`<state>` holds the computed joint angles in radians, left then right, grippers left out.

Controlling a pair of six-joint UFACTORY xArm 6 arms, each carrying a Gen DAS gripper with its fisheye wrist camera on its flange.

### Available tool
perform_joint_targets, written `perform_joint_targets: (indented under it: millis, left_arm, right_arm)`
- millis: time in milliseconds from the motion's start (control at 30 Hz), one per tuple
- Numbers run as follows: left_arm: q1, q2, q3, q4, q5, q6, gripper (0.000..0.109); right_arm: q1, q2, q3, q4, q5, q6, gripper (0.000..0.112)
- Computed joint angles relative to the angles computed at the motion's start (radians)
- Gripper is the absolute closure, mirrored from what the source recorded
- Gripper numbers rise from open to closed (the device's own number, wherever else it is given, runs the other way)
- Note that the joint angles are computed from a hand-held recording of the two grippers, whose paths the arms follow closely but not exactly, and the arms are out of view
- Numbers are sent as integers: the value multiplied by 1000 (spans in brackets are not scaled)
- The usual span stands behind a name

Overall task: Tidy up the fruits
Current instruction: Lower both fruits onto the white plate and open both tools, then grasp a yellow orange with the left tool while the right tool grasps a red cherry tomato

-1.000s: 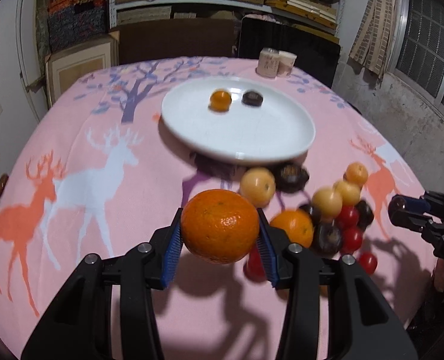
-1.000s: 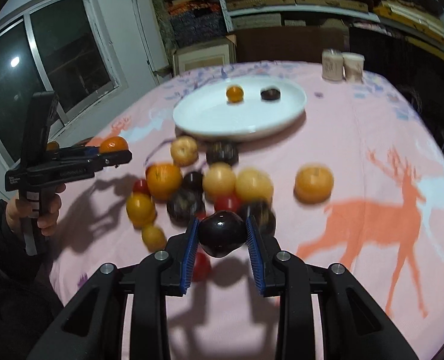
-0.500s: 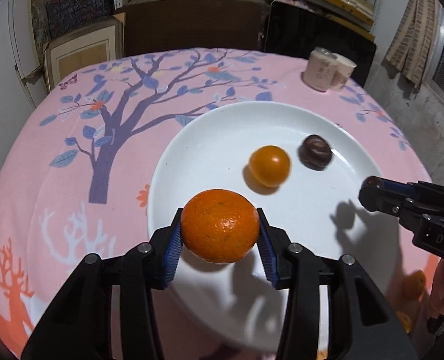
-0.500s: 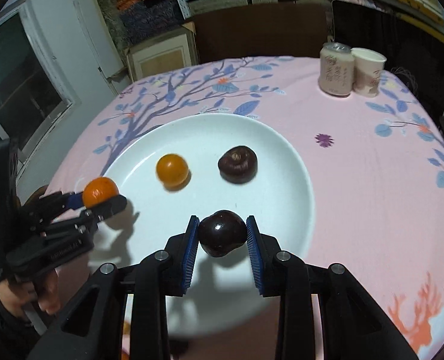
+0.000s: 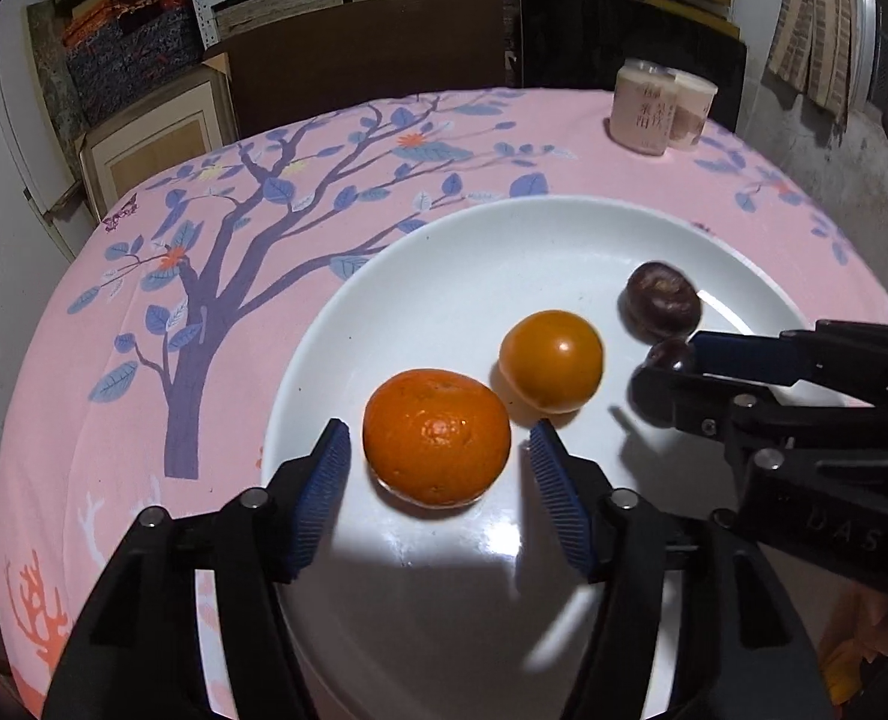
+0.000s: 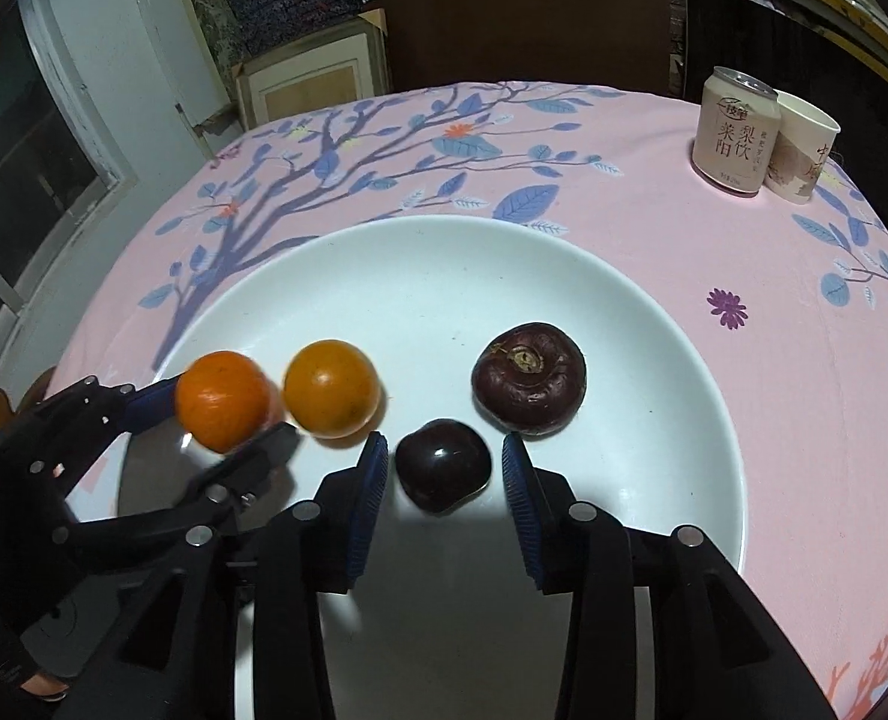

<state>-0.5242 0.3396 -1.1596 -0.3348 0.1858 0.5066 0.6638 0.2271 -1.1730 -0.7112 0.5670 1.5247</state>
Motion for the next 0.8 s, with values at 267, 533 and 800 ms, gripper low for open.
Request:
perform_joint_targets:
  millis: [267,533,800]
  left_arm:
    - [-25,-324,279,-504,-36,463,37]
    - [-22,-831,760,-594,26,634,24]
    - [-97,-1118,1073,-379,-15,459,24]
  right_arm:
    - [137,-270,192,-174,109,263,60]
    - [544,-407,345,-269,435,618,41]
    - [696,-327,360,-222,506,764,41]
